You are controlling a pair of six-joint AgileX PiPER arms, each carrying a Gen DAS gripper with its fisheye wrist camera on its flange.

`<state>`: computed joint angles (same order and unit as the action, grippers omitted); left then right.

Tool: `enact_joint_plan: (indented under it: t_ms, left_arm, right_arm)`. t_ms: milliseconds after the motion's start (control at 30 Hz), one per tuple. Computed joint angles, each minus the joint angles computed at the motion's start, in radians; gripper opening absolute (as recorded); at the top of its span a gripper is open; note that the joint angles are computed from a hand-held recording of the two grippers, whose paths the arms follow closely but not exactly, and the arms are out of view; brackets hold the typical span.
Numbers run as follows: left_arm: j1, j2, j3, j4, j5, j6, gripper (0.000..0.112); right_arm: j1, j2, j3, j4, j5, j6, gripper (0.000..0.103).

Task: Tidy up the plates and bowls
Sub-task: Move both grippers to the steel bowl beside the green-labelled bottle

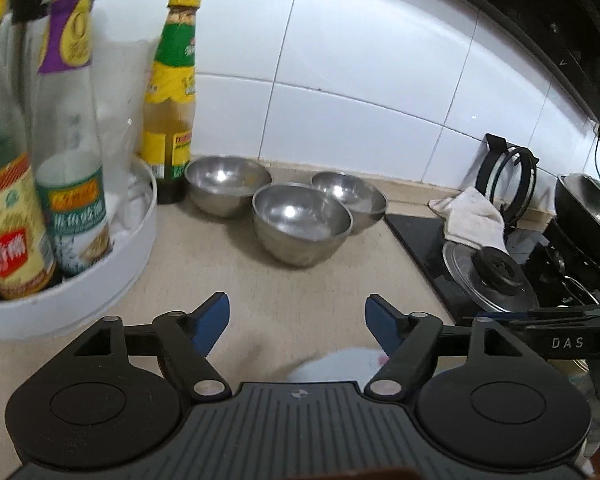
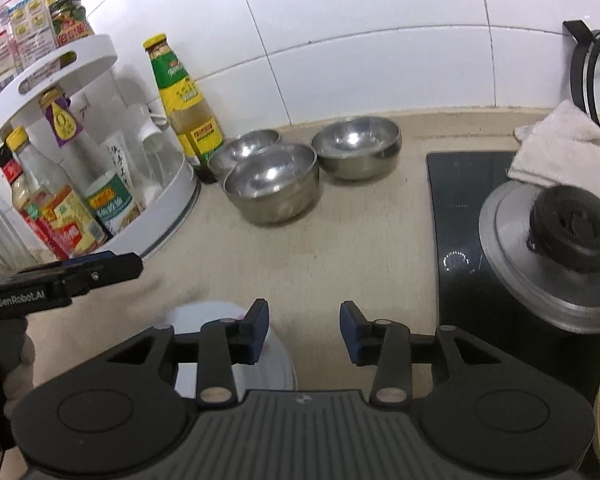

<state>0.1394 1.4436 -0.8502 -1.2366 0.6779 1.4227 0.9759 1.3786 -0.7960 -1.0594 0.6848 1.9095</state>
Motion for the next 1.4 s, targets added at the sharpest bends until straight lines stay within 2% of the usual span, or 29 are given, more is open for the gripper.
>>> enact_joint_plan:
  t_ms: [100, 267, 400, 467, 600, 667, 767, 900, 1067, 1400]
  left_arm:
    - [-0.058, 0.008, -0.030, 0.045, -0.083, -0.060, 0.084]
    - [-0.100, 0.047, -0.102, 0.133, -0.125, -0.184, 0.088]
    - [-0.119, 0.085, -0.163, 0.156, -0.132, -0.215, 0.091]
    - [-0.117, 0.118, -0.211, 0.172, -0.104, -0.245, 0.092]
    - [-0.122, 0.185, -0.305, 0.197, -0.077, -0.308, 0.089]
    - [-0.134, 0.217, -0.353, 0.236, -0.084, -0.366, 0.088]
    - [-0.131, 0.282, -0.445, 0.271, -0.045, -0.451, 0.088]
    - [-0.145, 0.353, -0.541, 0.345, -0.060, -0.570, 0.088]
    - [-0.176, 0.389, -0.567, 0.429, -0.141, -0.661, 0.090]
    - [-0.197, 0.465, -0.662, 0.543, -0.137, -0.866, 0.094]
  right_arm:
    - [-0.043, 0.021, -0.039, -0.011, -0.017, -0.033, 0.040]
    - [-0.135, 0.053, -0.108, 0.039, -0.082, -0.135, 0.042]
    - [-0.191, 0.081, -0.173, 0.103, -0.104, -0.265, 0.043]
    - [-0.229, 0.085, -0.204, 0.144, -0.118, -0.342, 0.044]
    - [-0.312, 0.107, -0.275, 0.244, -0.130, -0.482, 0.044]
    - [-0.348, 0.127, -0.309, 0.291, -0.145, -0.555, 0.044]
    - [-0.398, 0.167, -0.366, 0.370, -0.162, -0.663, 0.044]
    - [-0.461, 0.252, -0.482, 0.513, -0.178, -0.863, 0.044]
    - [-0.507, 0.355, -0.604, 0.673, -0.180, -1.086, 0.044]
    - [-0.546, 0.528, -0.840, 0.855, -0.095, -1.378, 0.045]
